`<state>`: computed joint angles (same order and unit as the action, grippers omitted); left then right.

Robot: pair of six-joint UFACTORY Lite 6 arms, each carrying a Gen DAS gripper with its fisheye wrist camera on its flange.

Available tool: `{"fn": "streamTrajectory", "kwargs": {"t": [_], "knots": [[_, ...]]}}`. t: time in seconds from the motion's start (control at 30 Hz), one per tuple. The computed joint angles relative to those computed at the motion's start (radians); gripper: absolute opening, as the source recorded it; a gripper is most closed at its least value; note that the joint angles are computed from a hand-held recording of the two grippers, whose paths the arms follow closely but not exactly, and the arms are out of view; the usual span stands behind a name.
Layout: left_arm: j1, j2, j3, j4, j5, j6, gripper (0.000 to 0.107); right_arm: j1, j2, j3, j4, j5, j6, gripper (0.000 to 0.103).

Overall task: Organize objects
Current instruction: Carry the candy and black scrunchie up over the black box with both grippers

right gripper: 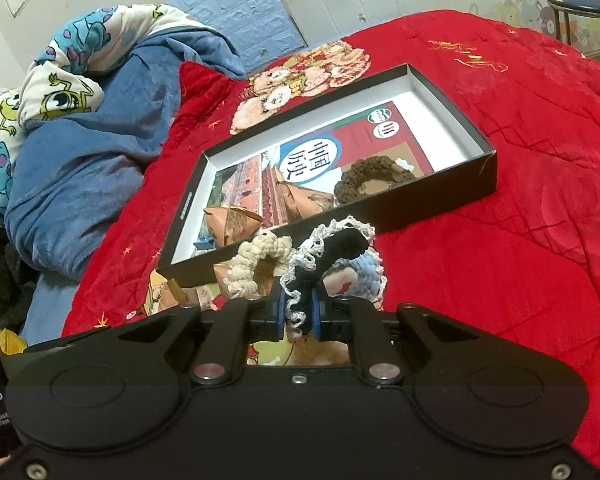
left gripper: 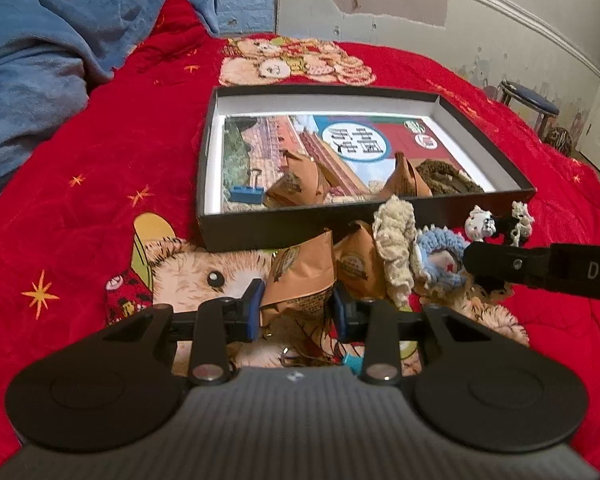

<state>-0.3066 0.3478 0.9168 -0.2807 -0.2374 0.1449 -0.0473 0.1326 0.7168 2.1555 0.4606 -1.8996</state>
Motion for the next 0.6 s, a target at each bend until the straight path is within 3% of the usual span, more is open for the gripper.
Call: {"fn": "streamTrajectory", "kwargs": {"t": [0.1, 0.3, 0.6], "knots": [[0.012, -0.026, -0.017, 0.054, -0.022, -0.058, 0.038, -0.039, 0.013, 0.016, -0.105, 0.067, 0.127, 0.013], [0.035, -0.053, -0.027, 0.124, -0.05, -0.138, 0.038, -0.059, 0.013, 0.037, -0.124, 0.114, 0.157, 0.013], [0.06, -0.072, -0.019, 0.157, -0.067, -0.18, 0.038, -0.029, 0.021, 0.079, -0.09, 0.101, 0.139, 0.013]]}}
